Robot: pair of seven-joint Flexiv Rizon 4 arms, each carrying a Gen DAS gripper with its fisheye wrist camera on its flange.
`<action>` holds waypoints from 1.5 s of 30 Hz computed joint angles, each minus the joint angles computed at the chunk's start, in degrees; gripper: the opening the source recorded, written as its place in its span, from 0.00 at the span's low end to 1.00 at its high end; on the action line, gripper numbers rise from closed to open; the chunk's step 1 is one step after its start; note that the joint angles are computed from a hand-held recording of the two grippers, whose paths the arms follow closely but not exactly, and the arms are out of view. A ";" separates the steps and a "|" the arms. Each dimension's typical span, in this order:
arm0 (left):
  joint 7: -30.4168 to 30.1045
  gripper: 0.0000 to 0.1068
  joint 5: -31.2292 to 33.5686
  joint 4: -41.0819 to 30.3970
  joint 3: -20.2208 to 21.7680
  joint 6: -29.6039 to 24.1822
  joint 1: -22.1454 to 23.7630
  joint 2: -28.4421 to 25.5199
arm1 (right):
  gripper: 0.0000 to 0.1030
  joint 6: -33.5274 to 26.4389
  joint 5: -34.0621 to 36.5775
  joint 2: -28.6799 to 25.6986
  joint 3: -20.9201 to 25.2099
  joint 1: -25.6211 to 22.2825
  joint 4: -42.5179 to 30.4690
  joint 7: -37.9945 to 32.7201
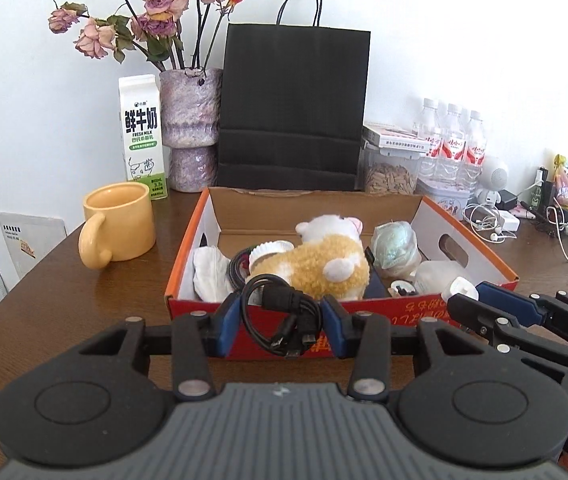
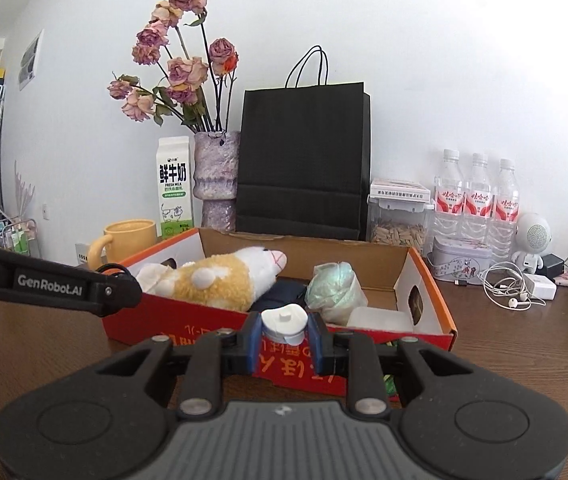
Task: Organize objects
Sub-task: 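Carry the black cable and white item over the box, then lower the cable and white item into the box and open both grippers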
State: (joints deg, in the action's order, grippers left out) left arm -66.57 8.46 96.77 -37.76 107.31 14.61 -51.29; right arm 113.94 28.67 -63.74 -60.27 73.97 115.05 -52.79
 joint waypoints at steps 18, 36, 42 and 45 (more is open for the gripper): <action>3.15 0.42 -4.42 -17.47 0.16 -4.32 -7.14 -7.99 | 0.23 -1.55 -2.59 -3.80 -1.39 -9.66 -12.44 0.68; 13.50 0.83 -14.75 -28.76 3.02 -8.40 -13.50 -13.36 | 0.76 -5.05 -7.22 -0.30 5.64 -18.86 -17.08 -0.74; 12.42 0.96 -11.24 -24.04 0.28 -4.68 -10.61 -11.97 | 1.00 -6.01 -7.20 -2.01 1.49 -15.36 -14.90 2.46; 10.05 0.96 -9.77 -20.28 0.31 -3.40 -9.09 -9.95 | 1.00 -5.93 -7.39 -1.60 0.36 -13.42 -12.78 3.71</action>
